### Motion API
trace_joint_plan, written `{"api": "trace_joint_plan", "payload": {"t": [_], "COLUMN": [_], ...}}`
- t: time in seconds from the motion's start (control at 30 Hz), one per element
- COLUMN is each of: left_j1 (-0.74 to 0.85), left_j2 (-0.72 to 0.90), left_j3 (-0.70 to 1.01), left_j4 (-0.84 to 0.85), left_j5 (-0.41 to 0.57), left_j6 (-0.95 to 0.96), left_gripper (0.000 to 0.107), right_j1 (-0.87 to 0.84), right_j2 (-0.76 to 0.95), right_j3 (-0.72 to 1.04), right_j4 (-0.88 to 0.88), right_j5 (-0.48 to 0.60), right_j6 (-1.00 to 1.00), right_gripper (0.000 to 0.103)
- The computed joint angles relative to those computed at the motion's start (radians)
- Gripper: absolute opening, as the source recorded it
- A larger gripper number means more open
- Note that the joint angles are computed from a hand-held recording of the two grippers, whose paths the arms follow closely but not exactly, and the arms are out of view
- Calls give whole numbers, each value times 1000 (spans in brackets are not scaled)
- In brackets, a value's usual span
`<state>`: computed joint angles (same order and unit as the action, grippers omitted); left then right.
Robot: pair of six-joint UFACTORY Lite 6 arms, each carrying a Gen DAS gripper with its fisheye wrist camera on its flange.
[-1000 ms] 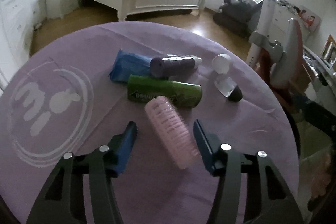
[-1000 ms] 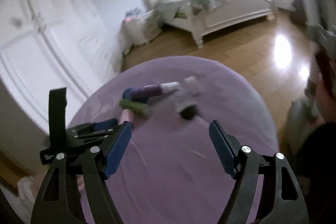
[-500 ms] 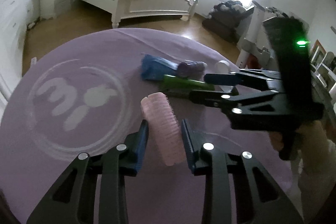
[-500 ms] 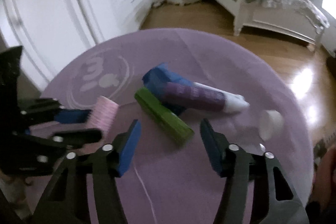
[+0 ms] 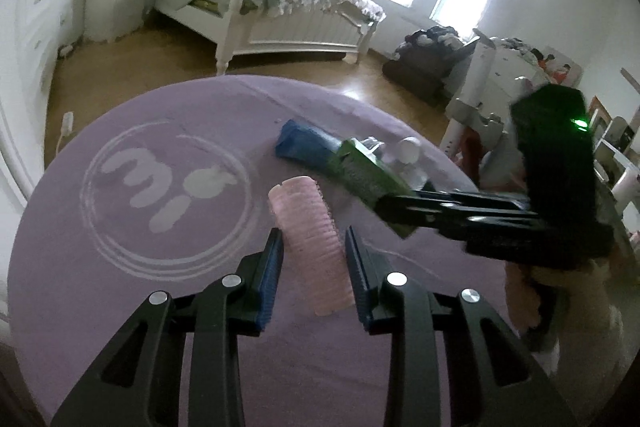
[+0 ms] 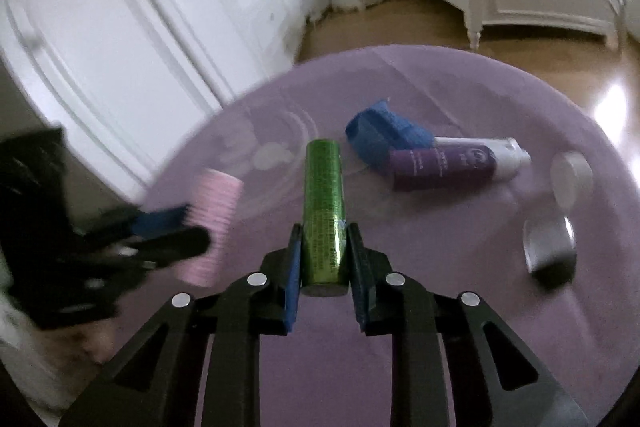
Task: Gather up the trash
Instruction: 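Grasp the pink hair roller with left gripper while right gripper grasps green tube, then carry both items to the black bin and open both grippers over it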
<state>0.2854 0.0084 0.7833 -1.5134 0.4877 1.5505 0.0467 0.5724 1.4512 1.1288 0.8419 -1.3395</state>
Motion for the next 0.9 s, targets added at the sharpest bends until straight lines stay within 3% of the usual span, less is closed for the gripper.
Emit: {"api": "trace_joint_plan", "payload": {"t": [0.2, 0.4, 0.67, 0.77, 0.9], "left_j1": [-157, -399, -688, -781, -874], "left_j2": [-46, 14, 305, 440, 655], "left_j3": [6, 110, 425, 586, 861], "left_j4": [-32, -94, -165, -108, 101], "left_j5": [-55, -123, -146, -144, -139], "left_j6": [-38, -75, -108, -195, -434], "left_gripper": [32, 32, 32, 32, 32], "right_j1": [-293, -654, -987, -1079, -1168], "right_j2": [-248, -348, -160, -35, 145], "right_j3": [-304, -384, -188, -62, 141], "right_j4": [215, 233, 181, 160, 133], "right_j5": [196, 302, 364, 371, 373], "right_j6": [-124, -179, -190, -163, -110], "right_gripper": [22, 22, 22, 22, 22]}}
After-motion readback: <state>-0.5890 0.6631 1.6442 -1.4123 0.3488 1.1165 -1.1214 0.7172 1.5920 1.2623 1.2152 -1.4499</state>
